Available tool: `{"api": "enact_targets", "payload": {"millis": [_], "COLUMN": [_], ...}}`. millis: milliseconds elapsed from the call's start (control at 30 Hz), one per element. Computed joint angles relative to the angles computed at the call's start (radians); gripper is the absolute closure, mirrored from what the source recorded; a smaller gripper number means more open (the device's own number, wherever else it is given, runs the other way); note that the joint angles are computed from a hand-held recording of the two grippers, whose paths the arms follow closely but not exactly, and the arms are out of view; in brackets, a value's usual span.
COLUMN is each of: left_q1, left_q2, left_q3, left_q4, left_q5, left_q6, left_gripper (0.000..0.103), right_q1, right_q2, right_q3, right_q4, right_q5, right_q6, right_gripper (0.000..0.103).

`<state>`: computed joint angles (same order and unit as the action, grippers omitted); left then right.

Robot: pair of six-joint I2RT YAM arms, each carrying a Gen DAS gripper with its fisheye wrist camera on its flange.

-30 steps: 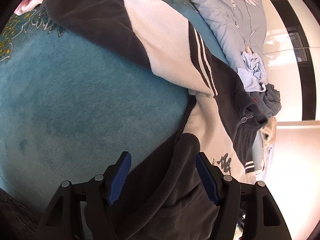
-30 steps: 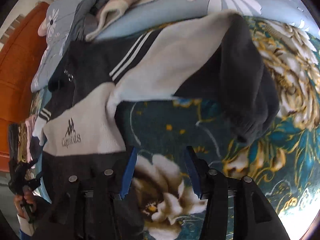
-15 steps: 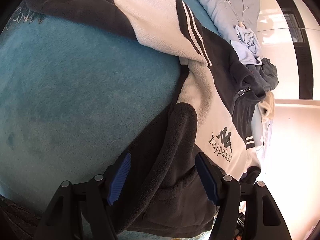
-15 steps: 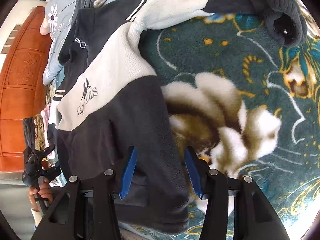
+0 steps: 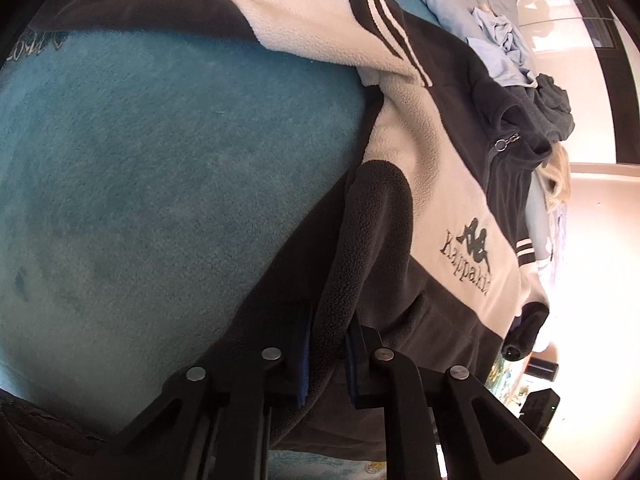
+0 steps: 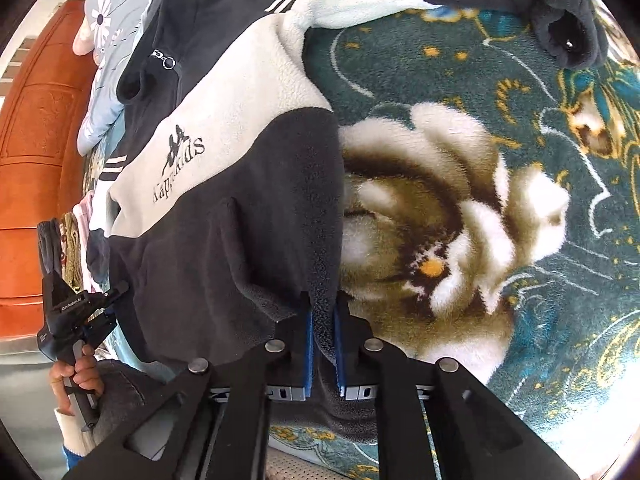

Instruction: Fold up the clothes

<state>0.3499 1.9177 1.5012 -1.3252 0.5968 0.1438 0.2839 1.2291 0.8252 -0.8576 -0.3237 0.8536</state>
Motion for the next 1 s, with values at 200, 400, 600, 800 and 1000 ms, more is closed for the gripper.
{"api": "enact_targets", "payload": {"millis": [200,400,600,800,1000], "left_q1": [0.114,0.088,0.141,0.117,0.079], "left_q2": [-0.020,-0.073,-0.035,-0.050,-0.070], "left_q3": [-0.016,-0.061,-0.053,-0.059,-0.079], "left_q4": [0.015,0.123,0.072,0.074,0.130], "left_q5": [0.207,-0.018,0.009,-0.051,-0.127], "left_q6": [-0.012,-0.147,-0.120,-0.126,-0.213], "left_gripper": [0.093,0.093,0.090,0.088,0.068], "right_q1": [-0.036,0.015,0.071,-0.050,-0.159], "right_q2": [-0.006,0.023,0.088,0.041,0.029], "right_q3": [0.130,0.116,0.135,0.098,0.126], "right_q4": [-0.185,-0.189,-0.175,-0.146,-0.133], "right_q5": [0.056,0.075,0.103,0.009,0.042], "right_q6": [-0.148,-0.157,-0.200,-0.250,-0.289], "right_gripper": [0.098,0.098,0.098,0.096,0.092]}}
